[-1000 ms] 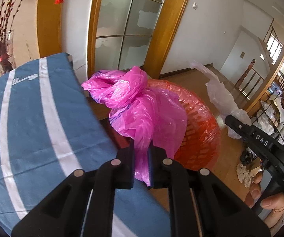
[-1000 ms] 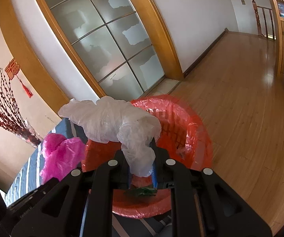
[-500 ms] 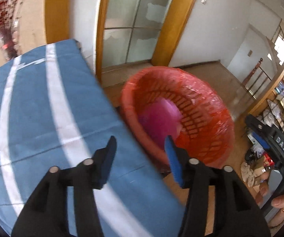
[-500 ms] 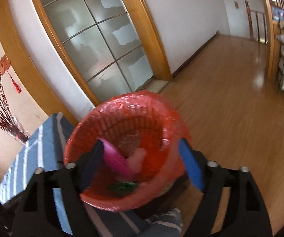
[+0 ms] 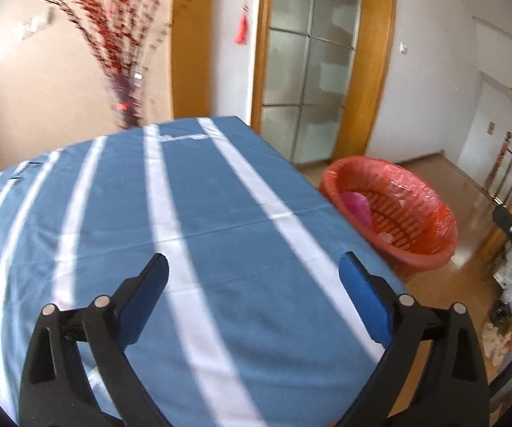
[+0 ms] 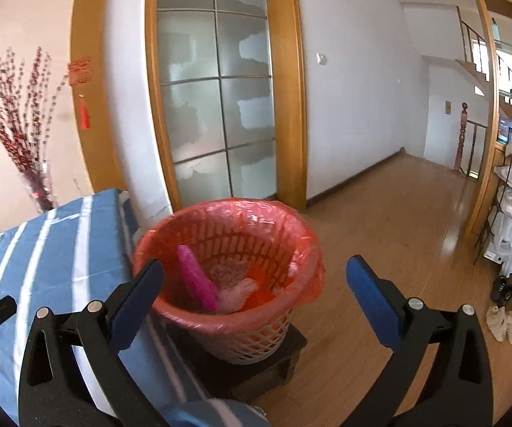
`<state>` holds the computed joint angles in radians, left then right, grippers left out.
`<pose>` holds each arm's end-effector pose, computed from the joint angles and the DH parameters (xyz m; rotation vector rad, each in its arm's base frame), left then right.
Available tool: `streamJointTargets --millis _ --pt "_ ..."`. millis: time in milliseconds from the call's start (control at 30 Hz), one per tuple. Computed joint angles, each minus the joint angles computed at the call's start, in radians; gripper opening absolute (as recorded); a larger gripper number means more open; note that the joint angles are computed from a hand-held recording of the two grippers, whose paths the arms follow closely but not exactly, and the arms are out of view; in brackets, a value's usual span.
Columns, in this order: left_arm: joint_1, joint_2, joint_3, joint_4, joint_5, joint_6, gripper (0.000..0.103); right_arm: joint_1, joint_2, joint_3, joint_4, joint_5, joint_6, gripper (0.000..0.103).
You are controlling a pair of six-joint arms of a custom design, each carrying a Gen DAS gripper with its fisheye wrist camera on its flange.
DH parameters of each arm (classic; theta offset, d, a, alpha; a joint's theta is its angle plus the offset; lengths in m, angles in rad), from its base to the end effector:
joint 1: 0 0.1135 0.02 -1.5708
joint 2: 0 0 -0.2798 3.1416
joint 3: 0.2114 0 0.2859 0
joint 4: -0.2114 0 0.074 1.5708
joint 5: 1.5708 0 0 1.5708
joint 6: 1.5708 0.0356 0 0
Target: Collect trash
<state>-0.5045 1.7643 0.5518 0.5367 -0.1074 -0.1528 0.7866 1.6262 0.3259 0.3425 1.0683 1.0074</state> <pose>0.2762 -0.1481 0.0789 0.3367 2.2271 -0.2343 0.1778 0.1340 0.0650 0.5775 1.8974 -0.2374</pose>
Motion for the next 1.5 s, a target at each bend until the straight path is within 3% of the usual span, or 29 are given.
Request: streamJointTargets --millis 67,133,267,500,767,1133,1500 --pt "-0.002 -0.055 -0.069 0.036 -0.033 -0.003 0.097 0.044 -0.003 0.032 -0.109 0.025 0.076 0.101" --pt "-0.011 -0.109 -0.127 0.057 -0.074 -0.005 0.098 0.101 0.007 0.098 -0.327 0.067 0.214 0.101" --pt "-0.033 -0.192 -0.214 0.089 -0.121 -0.014 0.099 0.171 0.046 0.192 -0.601 0.098 0.416 0.101" --pt "-0.079 -0.303 -0.314 0.104 -0.186 -0.059 0.099 0.300 0.118 0.282 -0.823 0.107 0.620 0.101" --pt "-0.139 -0.429 -0.427 0.152 -0.287 -0.078 0.099 0.389 0.182 0.350 -0.956 0.119 0.747 0.101" --pt "-0.189 -0.542 -0.483 0.105 -0.370 -0.097 0.099 0.481 0.274 0.430 -1.143 0.108 0.961 0.101" --pt "-0.188 -0.625 -0.520 0.039 -0.385 -0.133 0.099 0.531 0.309 0.445 -1.165 0.067 1.025 0.101"
